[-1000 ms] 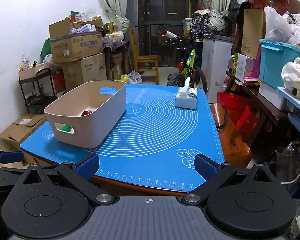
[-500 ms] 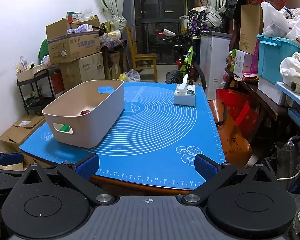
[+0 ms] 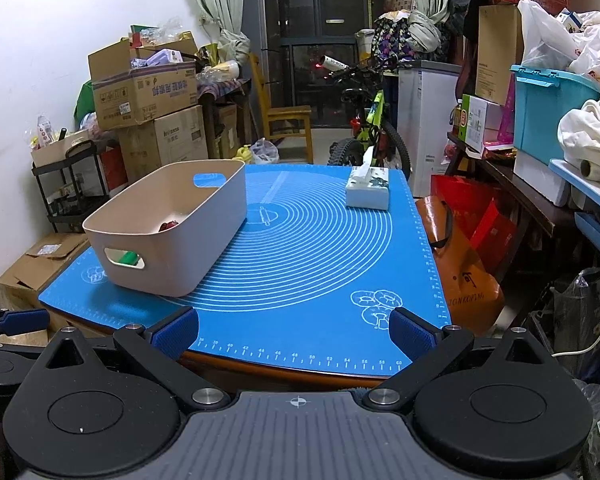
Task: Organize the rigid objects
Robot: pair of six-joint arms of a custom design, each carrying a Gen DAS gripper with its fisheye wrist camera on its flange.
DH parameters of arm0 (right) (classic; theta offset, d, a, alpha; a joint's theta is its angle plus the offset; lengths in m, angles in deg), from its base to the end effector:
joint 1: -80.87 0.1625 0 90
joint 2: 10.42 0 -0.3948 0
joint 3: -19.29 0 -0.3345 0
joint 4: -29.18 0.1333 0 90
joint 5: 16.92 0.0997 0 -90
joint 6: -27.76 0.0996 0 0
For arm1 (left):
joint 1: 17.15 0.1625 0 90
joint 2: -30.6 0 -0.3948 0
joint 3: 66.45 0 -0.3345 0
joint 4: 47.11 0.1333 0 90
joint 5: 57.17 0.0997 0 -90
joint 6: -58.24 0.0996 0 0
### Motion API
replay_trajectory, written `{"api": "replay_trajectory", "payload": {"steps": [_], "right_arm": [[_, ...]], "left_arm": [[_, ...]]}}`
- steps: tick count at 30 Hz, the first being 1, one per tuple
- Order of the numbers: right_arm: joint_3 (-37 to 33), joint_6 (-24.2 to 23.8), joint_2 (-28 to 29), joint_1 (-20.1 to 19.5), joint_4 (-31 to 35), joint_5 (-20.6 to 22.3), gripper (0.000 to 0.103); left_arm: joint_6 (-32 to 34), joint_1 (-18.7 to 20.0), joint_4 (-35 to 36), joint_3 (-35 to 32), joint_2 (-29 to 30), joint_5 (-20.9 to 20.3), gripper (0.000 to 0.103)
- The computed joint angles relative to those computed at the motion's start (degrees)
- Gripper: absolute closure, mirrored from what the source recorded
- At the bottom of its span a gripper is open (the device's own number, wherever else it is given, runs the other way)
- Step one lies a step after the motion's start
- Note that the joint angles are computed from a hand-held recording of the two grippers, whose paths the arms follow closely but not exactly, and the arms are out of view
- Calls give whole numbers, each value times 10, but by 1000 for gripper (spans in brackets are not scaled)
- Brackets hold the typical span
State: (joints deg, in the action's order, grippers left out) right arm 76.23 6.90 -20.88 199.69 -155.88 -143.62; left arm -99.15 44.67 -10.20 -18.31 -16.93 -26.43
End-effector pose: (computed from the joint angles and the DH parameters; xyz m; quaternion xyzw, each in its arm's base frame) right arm 0.4235 -0.6167 0.0136 0.2459 -0.8395 0.4094 0.2592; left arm -0.0813 -0.6153 0.3401 0.1369 0.7981 -0.4054 0.4243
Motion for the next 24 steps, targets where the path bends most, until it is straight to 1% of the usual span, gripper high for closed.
{"api": "replay_trajectory", "payload": {"steps": [24], "right_arm": [[-9,11,4,0,14,-6,3]], "left_arm": [[-3,0,3,-3,2,1,22]]}}
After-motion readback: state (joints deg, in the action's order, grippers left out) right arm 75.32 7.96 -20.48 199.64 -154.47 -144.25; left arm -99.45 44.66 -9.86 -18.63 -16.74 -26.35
